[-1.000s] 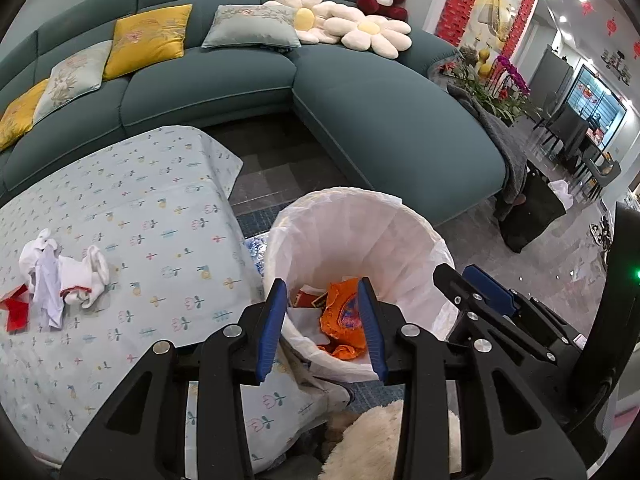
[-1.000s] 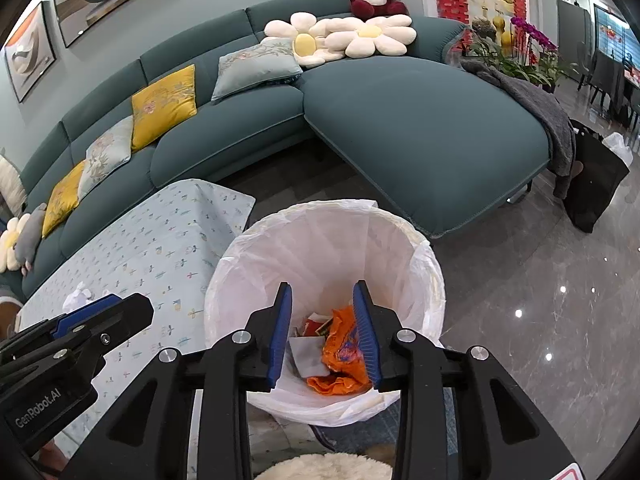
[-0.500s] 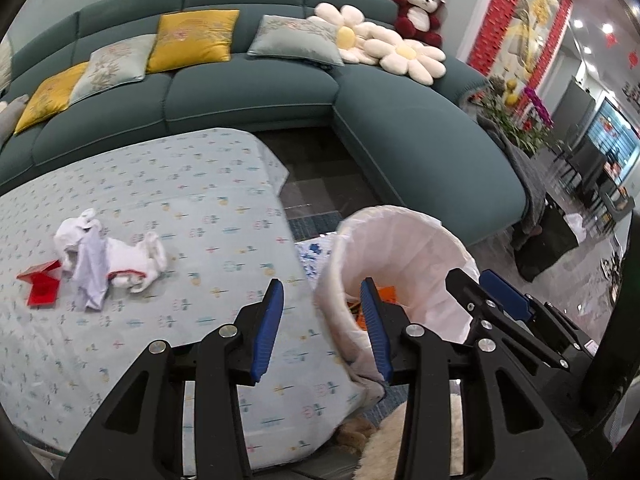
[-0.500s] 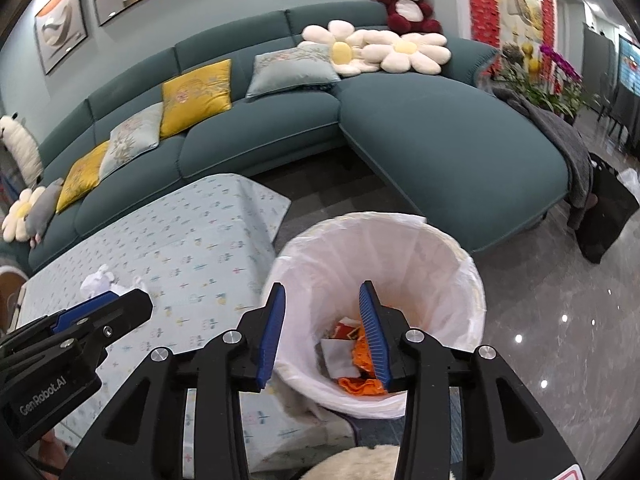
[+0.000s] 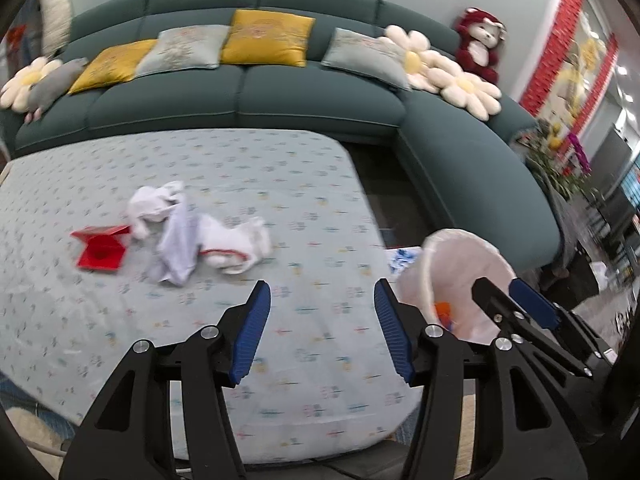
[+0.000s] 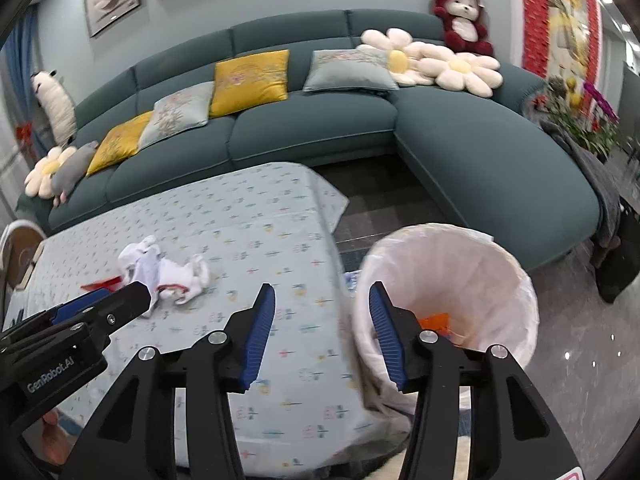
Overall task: Collect trash
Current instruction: 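Move both tools back over the white tissues on the table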
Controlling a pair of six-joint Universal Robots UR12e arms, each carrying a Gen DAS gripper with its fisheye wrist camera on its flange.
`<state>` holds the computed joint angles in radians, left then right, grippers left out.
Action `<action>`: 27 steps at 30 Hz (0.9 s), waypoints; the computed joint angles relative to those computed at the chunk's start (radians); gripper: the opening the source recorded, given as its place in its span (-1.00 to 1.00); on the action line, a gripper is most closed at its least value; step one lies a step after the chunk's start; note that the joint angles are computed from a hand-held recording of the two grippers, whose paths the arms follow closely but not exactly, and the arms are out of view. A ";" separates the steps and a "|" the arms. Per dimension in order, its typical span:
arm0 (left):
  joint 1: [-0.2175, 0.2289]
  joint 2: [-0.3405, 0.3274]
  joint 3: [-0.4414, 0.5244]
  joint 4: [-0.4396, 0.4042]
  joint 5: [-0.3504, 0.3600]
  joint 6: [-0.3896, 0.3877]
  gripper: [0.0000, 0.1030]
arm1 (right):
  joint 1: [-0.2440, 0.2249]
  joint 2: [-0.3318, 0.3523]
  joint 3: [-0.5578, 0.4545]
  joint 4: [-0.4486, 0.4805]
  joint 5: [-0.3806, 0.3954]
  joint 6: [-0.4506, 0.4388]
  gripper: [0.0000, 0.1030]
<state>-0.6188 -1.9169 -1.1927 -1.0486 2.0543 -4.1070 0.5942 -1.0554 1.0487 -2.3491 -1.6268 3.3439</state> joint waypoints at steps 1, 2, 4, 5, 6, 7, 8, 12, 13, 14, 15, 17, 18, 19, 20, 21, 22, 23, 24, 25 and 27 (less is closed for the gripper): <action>0.002 0.012 -0.018 -0.001 0.004 -0.017 0.00 | 0.005 0.002 -0.003 0.003 0.001 -0.006 -0.05; 0.004 0.022 -0.032 0.001 0.005 -0.029 0.00 | 0.010 0.005 -0.008 0.007 0.005 -0.012 -0.05; 0.010 0.049 -0.072 0.001 0.010 -0.060 0.00 | 0.020 0.010 -0.016 0.014 0.008 -0.022 -0.03; 0.012 0.059 -0.086 -0.001 0.013 -0.073 0.00 | 0.027 0.015 -0.025 0.020 0.010 -0.028 -0.02; 0.015 0.074 -0.106 -0.005 0.018 -0.093 0.01 | 0.032 0.019 -0.031 0.025 0.012 -0.033 0.01; 0.017 0.084 -0.120 -0.009 0.021 -0.107 0.07 | 0.036 0.023 -0.038 0.029 0.012 -0.036 0.03; 0.017 0.091 -0.129 -0.012 0.026 -0.119 0.12 | 0.042 0.028 -0.046 0.035 0.016 -0.043 0.05; 0.027 0.139 -0.196 -0.027 0.045 -0.194 0.26 | 0.062 0.047 -0.076 0.058 0.022 -0.067 0.05; 0.032 0.152 -0.214 -0.030 0.041 -0.211 0.27 | 0.068 0.054 -0.086 0.067 0.025 -0.075 0.05; 0.036 0.161 -0.229 -0.035 0.040 -0.227 0.27 | 0.074 0.061 -0.097 0.075 0.026 -0.081 0.05; 0.041 0.174 -0.247 -0.040 0.038 -0.247 0.27 | 0.079 0.068 -0.108 0.084 0.028 -0.086 0.05; 0.049 0.196 -0.278 -0.047 0.037 -0.284 0.30 | 0.087 0.083 -0.131 0.103 0.033 -0.096 0.05; 0.054 0.207 -0.294 -0.055 0.039 -0.304 0.37 | 0.093 0.094 -0.146 0.116 0.037 -0.102 0.05; 0.055 0.214 -0.303 -0.061 0.042 -0.317 0.42 | 0.096 0.100 -0.154 0.123 0.039 -0.104 0.05; 0.059 0.223 -0.316 -0.065 0.047 -0.330 0.43 | 0.100 0.110 -0.167 0.135 0.045 -0.108 0.05; 0.063 0.232 -0.329 -0.070 0.048 -0.341 0.44 | 0.104 0.121 -0.182 0.146 0.049 -0.111 0.05; 0.069 0.239 -0.340 -0.074 0.045 -0.348 0.44 | 0.107 0.130 -0.193 0.154 0.050 -0.113 0.05; 0.074 0.246 -0.349 -0.077 0.041 -0.355 0.44 | 0.111 0.143 -0.211 0.166 0.054 -0.116 0.05; 0.081 0.255 -0.362 -0.078 0.035 -0.364 0.44 | 0.115 0.156 -0.229 0.176 0.054 -0.118 0.05; 0.086 0.261 -0.371 -0.080 0.032 -0.369 0.44 | 0.116 0.165 -0.241 0.184 0.053 -0.118 0.05; 0.097 0.271 -0.389 -0.077 0.022 -0.375 0.44 | 0.120 0.197 -0.290 0.217 0.055 -0.112 0.05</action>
<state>-0.5215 -1.6460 -1.5820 -1.1253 2.0764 -4.4818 0.7146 -0.8579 0.7591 -2.1323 -1.5716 3.2315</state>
